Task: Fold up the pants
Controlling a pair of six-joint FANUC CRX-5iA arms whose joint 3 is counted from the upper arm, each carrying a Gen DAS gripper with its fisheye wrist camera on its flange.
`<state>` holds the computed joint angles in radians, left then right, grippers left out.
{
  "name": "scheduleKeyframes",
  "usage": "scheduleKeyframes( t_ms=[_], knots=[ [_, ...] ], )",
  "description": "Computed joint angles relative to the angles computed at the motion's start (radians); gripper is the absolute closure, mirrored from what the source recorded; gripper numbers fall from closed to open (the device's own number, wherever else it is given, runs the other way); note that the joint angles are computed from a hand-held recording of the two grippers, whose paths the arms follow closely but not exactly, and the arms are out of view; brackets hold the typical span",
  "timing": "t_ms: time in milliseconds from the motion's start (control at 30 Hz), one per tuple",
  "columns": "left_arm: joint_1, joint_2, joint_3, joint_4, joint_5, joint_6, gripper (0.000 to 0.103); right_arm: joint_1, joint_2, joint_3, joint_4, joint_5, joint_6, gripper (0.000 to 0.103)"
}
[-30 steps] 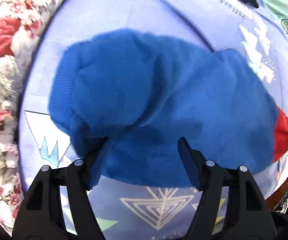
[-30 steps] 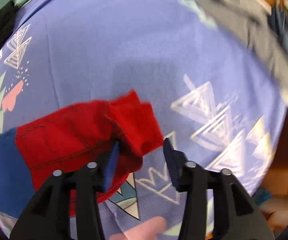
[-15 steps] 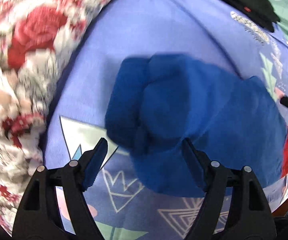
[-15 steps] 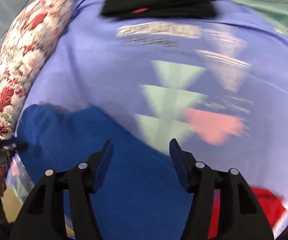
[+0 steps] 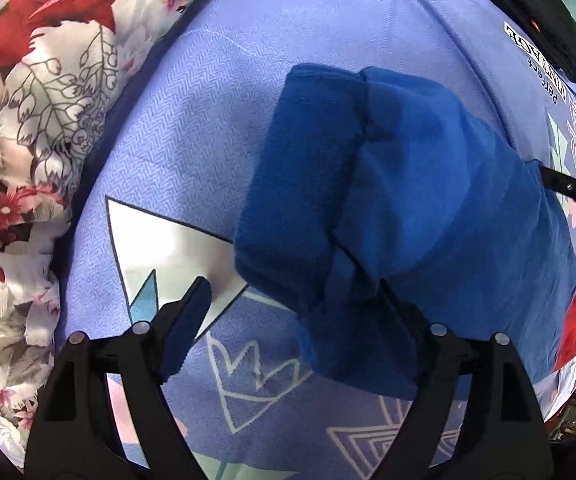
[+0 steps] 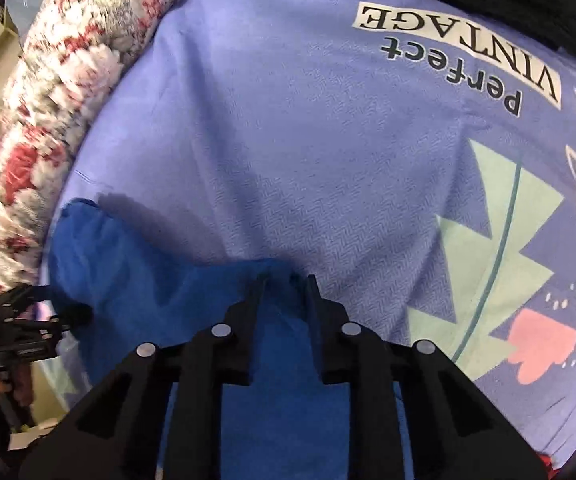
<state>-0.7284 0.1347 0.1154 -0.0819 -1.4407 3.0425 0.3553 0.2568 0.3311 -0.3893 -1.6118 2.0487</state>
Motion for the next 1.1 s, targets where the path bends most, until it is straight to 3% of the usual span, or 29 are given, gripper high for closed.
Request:
scheduleKeyframes(
  t_ms=[67,167,233,267,300,433,533,633,700,767,833,867,900,1000,1100],
  knots=[
    [0.006,0.007,0.007,0.001,-0.003,-0.013,0.020,-0.018,0.000,0.008,-0.033,-0.001,0.009,0.059],
    [0.005,-0.002,0.006,0.004,-0.013,-0.005,0.020,0.015,-0.015,-0.022,0.002,0.019,0.049,0.058],
    [0.005,-0.005,0.019,-0.004,-0.027,-0.002,0.020,0.043,-0.028,-0.057,0.041,0.035,0.071,0.063],
    [0.003,-0.002,0.028,-0.013,-0.033,-0.004,0.020,0.064,-0.058,-0.098,0.076,0.086,0.087,0.071],
    [0.000,0.000,0.030,-0.017,-0.037,-0.004,0.020,0.063,-0.059,-0.099,0.075,0.085,0.090,0.084],
    [-0.008,-0.015,0.007,-0.017,-0.019,0.040,0.018,0.014,-0.074,-0.065,0.014,0.073,0.119,0.091],
    [-0.017,0.000,0.024,-0.032,-0.035,0.047,0.018,0.005,-0.084,-0.083,0.023,0.138,0.089,0.096],
    [-0.013,0.036,0.058,-0.035,-0.079,0.018,0.016,0.039,-0.090,-0.173,0.121,0.289,-0.010,0.103],
    [-0.005,0.035,0.073,-0.020,-0.089,0.028,0.018,0.022,-0.081,-0.152,0.101,0.265,-0.041,0.103],
    [-0.015,0.029,0.120,-0.063,-0.114,0.014,0.019,-0.016,-0.078,-0.119,0.065,0.229,-0.056,0.098],
    [-0.030,0.042,0.178,-0.113,-0.161,-0.013,0.018,-0.103,-0.059,-0.050,-0.068,0.118,-0.043,0.084],
    [-0.033,0.049,0.200,-0.134,-0.178,-0.026,0.018,-0.124,-0.058,-0.039,-0.101,0.087,-0.041,0.068],
    [-0.031,0.054,0.216,-0.152,-0.187,-0.035,0.018,-0.141,-0.063,-0.041,-0.130,0.058,-0.029,0.064],
    [0.002,0.059,0.206,-0.160,-0.162,-0.039,0.017,-0.147,-0.066,-0.060,-0.176,-0.017,0.004,0.064],
    [0.032,0.106,0.189,-0.116,-0.184,-0.052,0.013,-0.106,-0.091,-0.137,-0.041,0.078,-0.009,0.068]
  ],
)
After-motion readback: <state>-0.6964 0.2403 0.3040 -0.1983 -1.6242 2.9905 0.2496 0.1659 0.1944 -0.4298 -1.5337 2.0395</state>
